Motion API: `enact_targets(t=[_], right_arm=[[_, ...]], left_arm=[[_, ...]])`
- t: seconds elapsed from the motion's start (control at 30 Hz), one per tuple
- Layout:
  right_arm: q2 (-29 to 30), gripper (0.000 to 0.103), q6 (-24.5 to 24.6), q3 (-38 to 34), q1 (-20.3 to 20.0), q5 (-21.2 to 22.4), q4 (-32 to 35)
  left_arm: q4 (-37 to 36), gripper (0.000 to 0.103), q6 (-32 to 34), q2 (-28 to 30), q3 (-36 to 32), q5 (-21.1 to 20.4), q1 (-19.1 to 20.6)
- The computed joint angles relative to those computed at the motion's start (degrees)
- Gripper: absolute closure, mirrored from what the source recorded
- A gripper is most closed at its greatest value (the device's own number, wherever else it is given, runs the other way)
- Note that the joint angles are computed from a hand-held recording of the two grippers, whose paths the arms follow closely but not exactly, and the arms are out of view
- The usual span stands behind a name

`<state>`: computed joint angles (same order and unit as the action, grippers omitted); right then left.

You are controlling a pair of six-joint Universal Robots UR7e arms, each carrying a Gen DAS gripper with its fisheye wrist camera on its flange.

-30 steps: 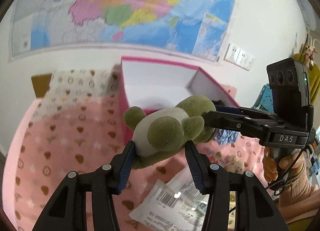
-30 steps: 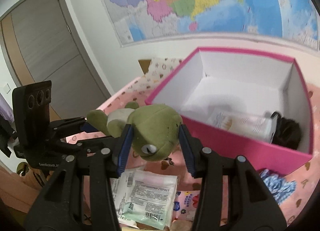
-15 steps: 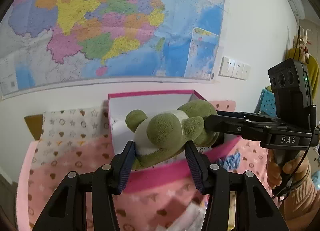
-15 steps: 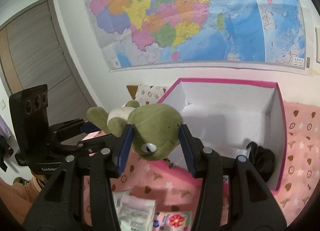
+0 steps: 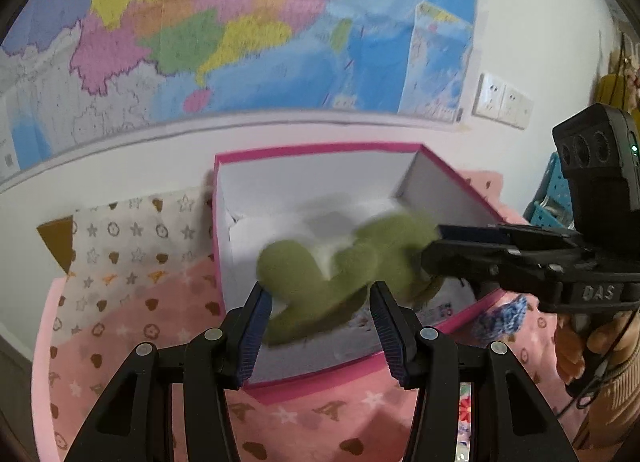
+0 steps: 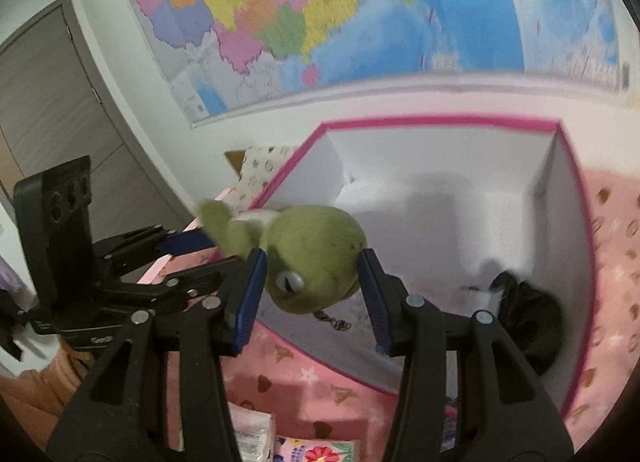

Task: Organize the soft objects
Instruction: 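Drop the green frog into the magenta box by opening the right gripper, then grasp the beige teddy bear with the right gripper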

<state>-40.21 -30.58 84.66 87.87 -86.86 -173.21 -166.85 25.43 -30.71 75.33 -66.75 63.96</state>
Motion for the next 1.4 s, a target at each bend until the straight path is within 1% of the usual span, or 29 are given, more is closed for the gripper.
enact_targets(t=[0.07,0.13,0.3,0.4,0.5,0.63,0.77,0.87,0.93,1.0,1.07,1.13,1.23,1.4], right_arm=[[0.6,0.053,-0.4,-0.3,0.3,-1.6,-0.1],[0.6,0.053,-0.2,-0.2,0.1,-1.5,0.3],[-0.7,0.053,-0.4,1.9,-0.4,-0.9,-0.6],[-2.3,0.053,-1.2,4.3,-0.8,0.2,-1.4],[-4.5,0.053,-2.1,7.8,-1.3,1.3,-2.5],[-7.9,0.053,-3.3,13.3,-2.5,4.1,-3.0],[-10.3,0.053,-5.0,18.6,-3.2,4.1,-4.3],[-11.3,0.053,-6.1,22.0,-3.5,1.7,-6.3],[-11.6,0.052,-5.2,23.8,-4.0,-0.2,-8.1],[-12.1,0.052,-3.9,25.3,-5.2,-0.6,-9.5],[-12.4,0.052,-1.6,26.4,-6.4,-2.0,-11.3],[-13.0,0.052,1.1,27.4,-8.1,-2.0,-12.2],[-13.6,0.052,3.2,29.2,-10.0,-2.0,-13.3],[-14.0,0.052,4.4,32.1,-11.3,-0.3,-15.4]], left_arm=[[-0.9,0.051,0.2,0.4,-0.1,1.0,-0.1],[-2.6,0.051,0.7,0.4,0.7,1.8,-0.4],[-5.2,0.051,0.7,-1.3,3.3,1.0,-0.3],[-6.6,0.05,0.6,-2.9,5.8,-0.4,-0.2],[-8.9,0.048,1.1,-5.4,10.0,-2.8,0.0],[-8.9,0.045,1.8,-7.8,14.0,-4.9,0.2],[-8.2,0.045,1.8,-9.5,17.5,-6.3,0.6],[-7.1,0.045,0.4,-10.1,18.9,-7.0,1.1],[-6.0,0.045,-1.0,-10.4,19.5,-8.1,1.4],[-4.7,0.045,-1.8,-10.7,20.1,-10.1,1.7],[-3.7,0.045,-1.7,-10.8,20.9,-11.8,1.6],[-3.0,0.045,-1.4,-10.7,21.6,-13.0,1.3],[-1.3,0.045,-0.4,-10.3,22.3,-14.8,0.6],[2.1,0.045,1.7,-9.0,22.1,-16.2,-0.7]])
